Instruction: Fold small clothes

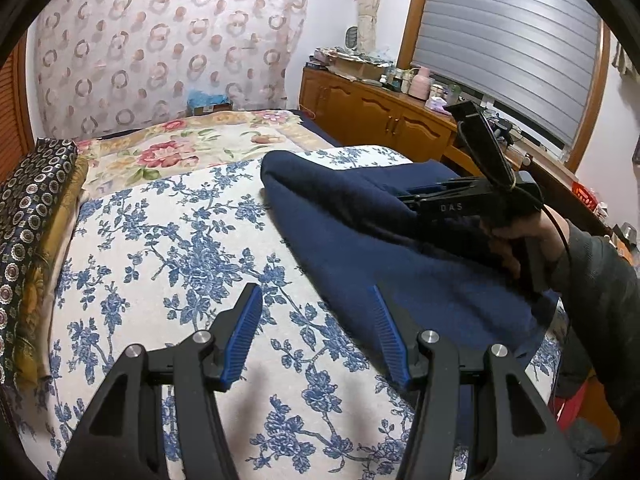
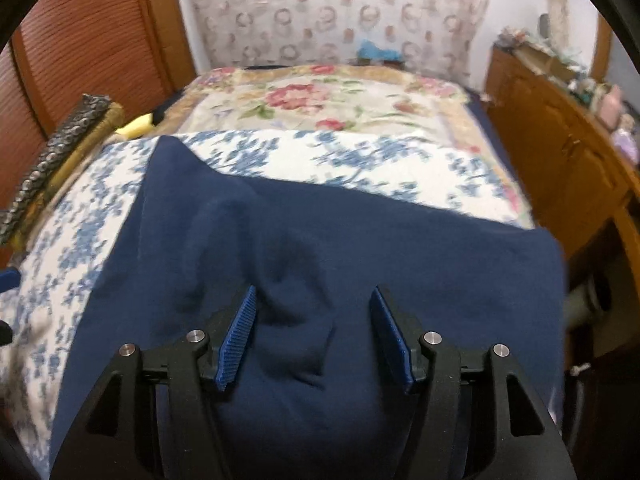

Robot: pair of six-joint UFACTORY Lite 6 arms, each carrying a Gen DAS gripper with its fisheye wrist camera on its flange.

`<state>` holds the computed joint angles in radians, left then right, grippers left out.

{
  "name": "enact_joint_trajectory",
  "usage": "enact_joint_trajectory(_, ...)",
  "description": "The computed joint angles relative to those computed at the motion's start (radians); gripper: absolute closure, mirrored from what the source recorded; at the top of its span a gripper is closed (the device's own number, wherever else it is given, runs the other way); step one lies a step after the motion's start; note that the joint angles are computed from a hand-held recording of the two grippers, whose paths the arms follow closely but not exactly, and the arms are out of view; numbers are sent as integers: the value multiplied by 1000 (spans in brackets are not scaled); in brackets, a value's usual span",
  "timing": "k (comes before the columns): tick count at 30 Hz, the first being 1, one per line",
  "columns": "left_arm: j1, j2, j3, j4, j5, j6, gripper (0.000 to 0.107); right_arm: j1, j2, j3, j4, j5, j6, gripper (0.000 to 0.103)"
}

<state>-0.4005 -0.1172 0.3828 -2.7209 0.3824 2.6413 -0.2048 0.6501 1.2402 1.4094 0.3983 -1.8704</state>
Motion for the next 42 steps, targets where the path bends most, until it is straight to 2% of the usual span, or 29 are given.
enact_joint_trajectory(1, -7, 2, 0, -12, -2, 9, 52, -6, -2, -5, -2, 38, -18, 62)
enact_joint_trajectory(2, -11, 6, 1, -22, -2, 17, 52, -11, -6, -9, -36, 80, -11, 84)
enact_joint_trajectory(3, -13, 8, 2, -26, -3, 21, 52, -13, -18, -23, -51, 104, -17, 97)
enact_joint_trajectory(6, -24, 13, 5, -44, -5, 34, 52, -36, -131, -138, 61, 140, -189, 100)
enact_joint_trajectory(8, -34, 12, 5, -57, -9, 44, 52, -77, -221, -188, 97, 174, -217, 101)
enact_joint_trajectory(10, -46, 10, 8, -70, -13, 53, 52, -138, -314, -205, 92, 216, -188, 101)
enact_joint_trajectory(13, -59, 15, 14, -77, -13, 57, 52, -194, -371, -151, 29, 204, -74, 101)
enact_joint_trajectory(18, -97, 43, 32, -113, -18, 83, 52, -222, -298, 12, -32, 51, 64, 100)
enact_joint_trajectory(19, -108, 47, 35, -129, -21, 95, 52, -213, -268, 42, -69, 27, 104, 96)
enact_joint_trajectory(21, -120, 49, 36, -138, -22, 103, 52, -208, -191, 96, -182, -16, 193, 67)
enact_joint_trajectory(22, -132, 48, 36, -157, -25, 116, 52, -213, -187, 86, -187, -25, 185, 62)
enact_joint_trajectory(23, -142, 46, 36, -172, -30, 126, 52, -230, -180, 81, -171, -11, 152, 56)
enact_joint_trajectory(24, -149, 45, 37, -181, -32, 132, 52, -254, -189, 52, -140, 21, 101, 56)
enact_joint_trajectory(27, -173, 30, 34, -207, -44, 141, 52, -336, -275, -94, -45, 103, -75, 56)
enact_joint_trajectory(34, -250, 2, 46, -338, -63, 235, 52, -513, -480, -495, -5, 246, -422, 56)
enact_joint_trajectory(38, -269, 19, 62, -371, -67, 261, 52, -536, -517, -630, 23, 225, -551, 60)
enact_joint_trajectory(42, -276, 41, 68, -375, -63, 259, 52, -511, -493, -682, 217, 134, -749, 60)
